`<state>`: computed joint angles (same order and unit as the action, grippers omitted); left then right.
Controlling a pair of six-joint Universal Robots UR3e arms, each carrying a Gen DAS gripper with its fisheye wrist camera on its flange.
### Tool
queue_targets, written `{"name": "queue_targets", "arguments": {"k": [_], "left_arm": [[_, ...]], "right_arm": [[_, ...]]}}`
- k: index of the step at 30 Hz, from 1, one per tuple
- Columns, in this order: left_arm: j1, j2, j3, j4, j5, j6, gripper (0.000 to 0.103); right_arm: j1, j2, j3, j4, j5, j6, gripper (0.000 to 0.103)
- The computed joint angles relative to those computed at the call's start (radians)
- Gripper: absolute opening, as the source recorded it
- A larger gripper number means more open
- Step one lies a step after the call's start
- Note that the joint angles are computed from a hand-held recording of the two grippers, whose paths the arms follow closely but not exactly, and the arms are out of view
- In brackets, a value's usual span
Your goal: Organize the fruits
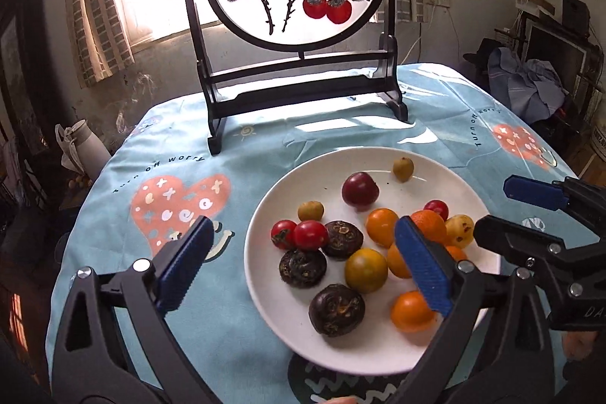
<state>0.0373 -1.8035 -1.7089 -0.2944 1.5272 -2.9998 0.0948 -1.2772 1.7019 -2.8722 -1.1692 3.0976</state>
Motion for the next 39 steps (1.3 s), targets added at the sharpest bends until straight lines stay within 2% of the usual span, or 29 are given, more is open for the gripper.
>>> {"name": "queue_targets", "arguments": {"k": [2,4,7,9,12,15,18,21,26,35,39], "left_arm": [[0.009,0.103,-0.092,0.003,-0.019,0.003,0.100],[0.020,0.206,-0.186,-0.002,-0.037,0.008,0.101],[0.033,0.357,-0.328,-0.012,-0.037,0.020,0.101],[0.049,0.451,-0.436,0.006,-0.043,0.025,0.101],[0.060,0.538,-0.569,0.038,-0.029,0.023,0.101],[0.099,0.586,-0.685,0.075,-0.064,0.049,0.101],[0.105,0.544,-0.748,0.166,-0.057,0.056,0.101],[0.104,0.485,-0.762,0.225,-0.042,0.061,0.101],[0.155,0.512,-0.770,0.197,-0.111,0.060,0.101],[0.170,0.544,-0.787,0.196,-0.141,0.069,0.101],[0.180,0.569,-0.819,0.234,-0.160,0.077,0.101]], "right_arm": [[0.009,-0.096,0.091,-0.006,-0.014,-0.026,0.099],[0.021,-0.192,0.207,-0.063,-0.038,-0.044,0.102],[-0.001,-0.329,0.374,-0.090,0.019,-0.097,0.102],[-0.001,-0.394,0.481,-0.143,0.004,-0.110,0.102],[-0.020,-0.447,0.630,-0.235,-0.006,-0.130,0.102],[-0.064,-0.457,0.729,-0.295,0.035,-0.137,0.102],[-0.032,-0.427,0.720,-0.293,-0.029,-0.126,0.102],[-0.038,-0.425,0.731,-0.312,-0.011,-0.124,0.102],[-0.006,-0.403,0.718,-0.314,-0.048,-0.130,0.102],[-0.004,-0.396,0.712,-0.307,-0.055,-0.132,0.102],[-0.002,-0.387,0.706,-0.305,-0.059,-0.130,0.102]]}}
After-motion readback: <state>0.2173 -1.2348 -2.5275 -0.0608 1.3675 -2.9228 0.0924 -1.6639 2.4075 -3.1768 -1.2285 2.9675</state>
